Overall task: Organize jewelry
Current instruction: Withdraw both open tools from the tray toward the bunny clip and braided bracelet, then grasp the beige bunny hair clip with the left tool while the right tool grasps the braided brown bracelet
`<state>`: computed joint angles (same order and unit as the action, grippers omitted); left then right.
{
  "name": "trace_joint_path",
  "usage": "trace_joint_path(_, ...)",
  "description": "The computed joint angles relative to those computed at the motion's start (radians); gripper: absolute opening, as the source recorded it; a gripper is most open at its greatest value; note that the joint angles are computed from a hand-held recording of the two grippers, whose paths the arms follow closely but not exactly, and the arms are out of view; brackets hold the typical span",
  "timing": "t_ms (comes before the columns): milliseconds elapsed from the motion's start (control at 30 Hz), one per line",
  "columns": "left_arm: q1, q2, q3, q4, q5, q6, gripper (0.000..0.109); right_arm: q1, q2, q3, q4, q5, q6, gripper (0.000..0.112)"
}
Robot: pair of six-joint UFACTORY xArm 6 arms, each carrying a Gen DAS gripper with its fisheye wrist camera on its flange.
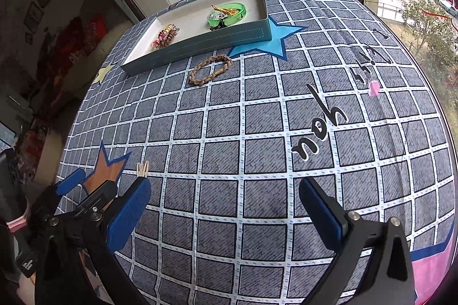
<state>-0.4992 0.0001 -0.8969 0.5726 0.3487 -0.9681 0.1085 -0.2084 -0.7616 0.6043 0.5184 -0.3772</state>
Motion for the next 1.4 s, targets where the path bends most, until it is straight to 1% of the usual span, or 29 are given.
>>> trace_joint_path(133, -0.022, 0.028, -0.027, -0.023, 0.007, 0.025, 0.103, -0.007, 0.003, -0.001, -0.031, -0.011, 0.02, 0.103)
trace_joint_path(367, -0.052, 0.079, -0.083, -0.02, 0.043, 0.013, 0.103, -0.004, 0.064, -0.073, -0.096, -0.03, 0.038, 0.103)
trace_joint_path(533, -0.06, 0.098, -0.105, 0.0, 0.057, -0.014, 0.103, 0.008, 0.145, -0.165, -0.129, -0.032, 0.046, 0.103)
trace_joint_path(667, -0.062, 0.112, -0.118, 0.013, 0.066, -0.029, 0.103, 0.019, 0.224, -0.244, -0.176, -0.047, 0.09, 0.103)
trace_joint_path(700, -0.065, 0.116, -0.123, 0.015, 0.077, -0.031, 0.1, 0.021, 0.245, -0.265, -0.191, -0.047, 0.104, 0.103)
trace_joint_path(800, -0.067, 0.129, -0.132, -0.009, 0.091, -0.015, 0.1, 0.026, 0.304, -0.325, -0.224, -0.04, 0.13, 0.103)
trace_joint_path(833, -0.068, 0.13, -0.133, 0.014, 0.092, -0.033, 0.1, 0.027, 0.322, -0.343, -0.237, -0.039, 0.136, 0.103)
trace_joint_path(1033, -0.076, 0.134, -0.138, 0.052, 0.103, -0.058, 0.1, 0.033, 0.425, -0.443, -0.321, -0.041, 0.195, 0.103)
trace_joint_path(1267, -0.079, 0.136, -0.142, 0.071, 0.111, -0.086, 0.1, 0.056, 0.51, -0.514, -0.341, -0.046, 0.199, 0.103)
trace_joint_path(1400, -0.078, 0.134, -0.14, 0.073, 0.11, -0.087, 0.1, 0.085, 0.539, -0.532, -0.466, -0.081, 0.26, 0.103)
